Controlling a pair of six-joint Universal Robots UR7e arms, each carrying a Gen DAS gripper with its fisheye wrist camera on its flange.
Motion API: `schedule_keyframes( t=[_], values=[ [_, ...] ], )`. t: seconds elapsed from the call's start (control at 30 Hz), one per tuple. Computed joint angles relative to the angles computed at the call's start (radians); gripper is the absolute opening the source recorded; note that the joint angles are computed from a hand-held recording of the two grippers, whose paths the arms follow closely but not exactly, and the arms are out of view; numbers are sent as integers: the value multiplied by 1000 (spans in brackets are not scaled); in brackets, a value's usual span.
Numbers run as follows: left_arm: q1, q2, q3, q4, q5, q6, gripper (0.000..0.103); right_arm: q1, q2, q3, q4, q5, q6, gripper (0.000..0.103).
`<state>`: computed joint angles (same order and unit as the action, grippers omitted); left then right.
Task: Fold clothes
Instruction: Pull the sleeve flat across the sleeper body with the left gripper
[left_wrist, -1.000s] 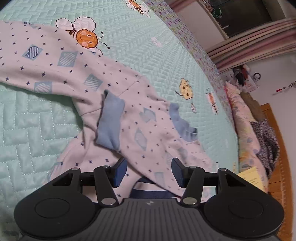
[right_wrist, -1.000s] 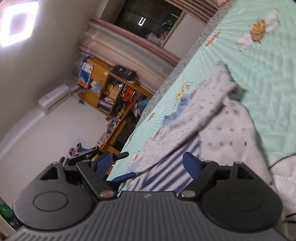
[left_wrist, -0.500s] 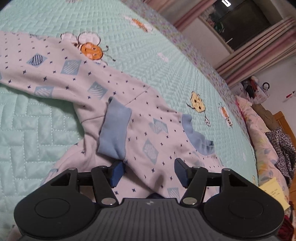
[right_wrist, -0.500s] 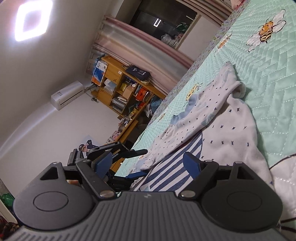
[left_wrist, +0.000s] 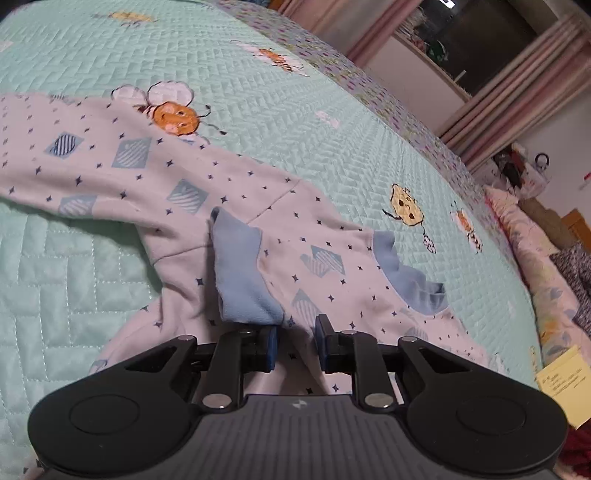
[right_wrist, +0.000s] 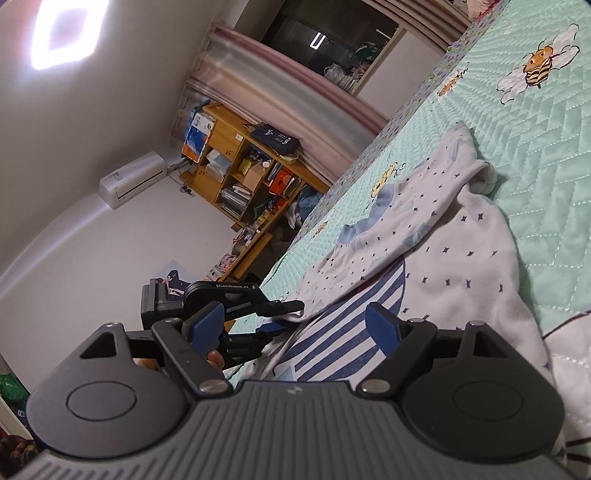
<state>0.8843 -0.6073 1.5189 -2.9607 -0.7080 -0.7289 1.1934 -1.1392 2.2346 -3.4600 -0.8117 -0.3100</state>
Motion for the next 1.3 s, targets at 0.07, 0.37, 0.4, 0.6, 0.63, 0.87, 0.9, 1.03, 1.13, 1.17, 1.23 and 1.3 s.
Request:
schedule_keyframes(
  t=[0.07, 0.37, 0.4, 0.6, 0.63, 0.87, 0.9, 1.03, 1.13, 1.17, 1.23, 1.3],
  values=[
    [1, -4, -7, 21, -16, 9, 14, 0, -1, 2, -1, -1, -2, 84],
    [-30, 28, -86, -105, -2, 282, 5, -4, -4, 6, 1, 3, -6, 84],
    [-39, 35, -99, -137, 10, 338, 5, -5, -4, 7, 1, 3, -6, 84],
    [-48, 44, -89, -152, 115, 448, 5, -5, -6, 8, 4, 2, -8, 84],
    [-40, 41, -78, -110, 140, 407, 5, -4, -6, 8, 4, 1, -7, 84],
    [-1, 12, -12, -17, 115, 285, 13, -7, -7, 8, 7, 6, -10, 84],
    [-4, 14, -13, -17, 113, 292, 21, -8, -7, 8, 7, 6, -10, 84],
    [-13, 23, -25, -9, 84, 308, 33, -5, -9, 11, 5, -2, -12, 84],
    [-10, 21, -44, 6, 43, 298, 33, 35, -41, 8, 65, -91, -70, 84],
    [-7, 20, -53, 10, 29, 293, 33, 60, -57, 4, 99, -145, -100, 84],
    [-7, 14, -64, 28, 29, 294, 31, 125, -92, 7, 132, -273, -253, 84],
    [-3, 7, -75, 79, 30, 279, 31, 188, -101, 22, 29, -401, -411, 84]
  ],
)
